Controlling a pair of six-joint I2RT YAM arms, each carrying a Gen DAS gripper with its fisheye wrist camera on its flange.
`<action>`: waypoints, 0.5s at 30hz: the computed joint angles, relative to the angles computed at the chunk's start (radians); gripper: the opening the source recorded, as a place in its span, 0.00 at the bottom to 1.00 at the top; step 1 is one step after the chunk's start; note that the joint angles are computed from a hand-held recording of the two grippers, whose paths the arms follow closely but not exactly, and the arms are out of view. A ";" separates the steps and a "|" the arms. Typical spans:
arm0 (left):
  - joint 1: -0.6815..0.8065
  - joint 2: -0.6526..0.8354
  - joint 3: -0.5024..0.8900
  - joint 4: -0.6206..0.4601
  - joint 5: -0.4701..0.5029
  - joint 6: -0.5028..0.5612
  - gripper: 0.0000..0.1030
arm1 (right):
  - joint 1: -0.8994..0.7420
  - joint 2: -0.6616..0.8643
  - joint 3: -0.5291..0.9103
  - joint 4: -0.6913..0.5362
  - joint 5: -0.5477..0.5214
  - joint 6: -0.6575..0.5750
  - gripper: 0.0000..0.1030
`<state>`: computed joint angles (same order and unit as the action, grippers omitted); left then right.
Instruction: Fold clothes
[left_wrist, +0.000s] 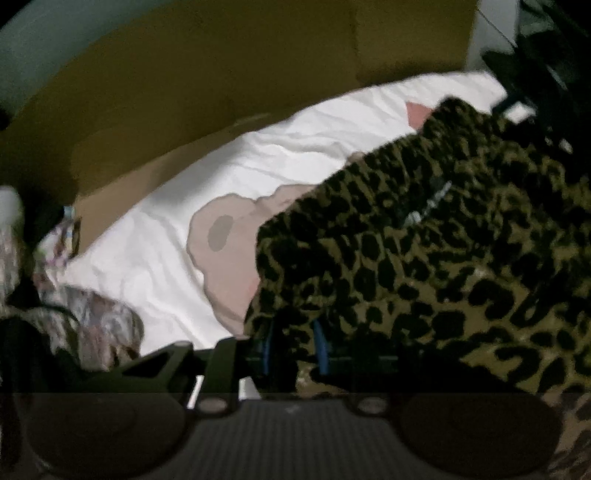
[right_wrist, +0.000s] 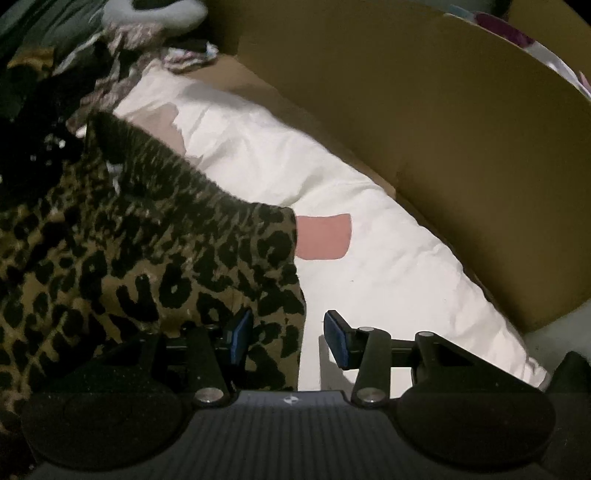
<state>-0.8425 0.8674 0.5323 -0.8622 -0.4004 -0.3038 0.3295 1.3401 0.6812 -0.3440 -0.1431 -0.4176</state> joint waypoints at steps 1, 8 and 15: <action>-0.001 0.011 -0.007 0.012 -0.001 0.006 0.24 | 0.010 0.005 -0.008 0.015 0.012 0.002 0.48; -0.020 0.088 -0.011 0.058 -0.054 0.067 0.20 | 0.067 0.051 -0.025 0.081 0.059 0.000 0.36; 0.019 0.087 -0.017 0.089 -0.028 0.116 0.00 | 0.058 -0.008 -0.053 0.107 0.019 0.004 0.05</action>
<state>-0.8236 0.9545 0.5152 -0.7735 -0.4288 -0.1882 0.3878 1.3316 0.6283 -0.2374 -0.1239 -0.4136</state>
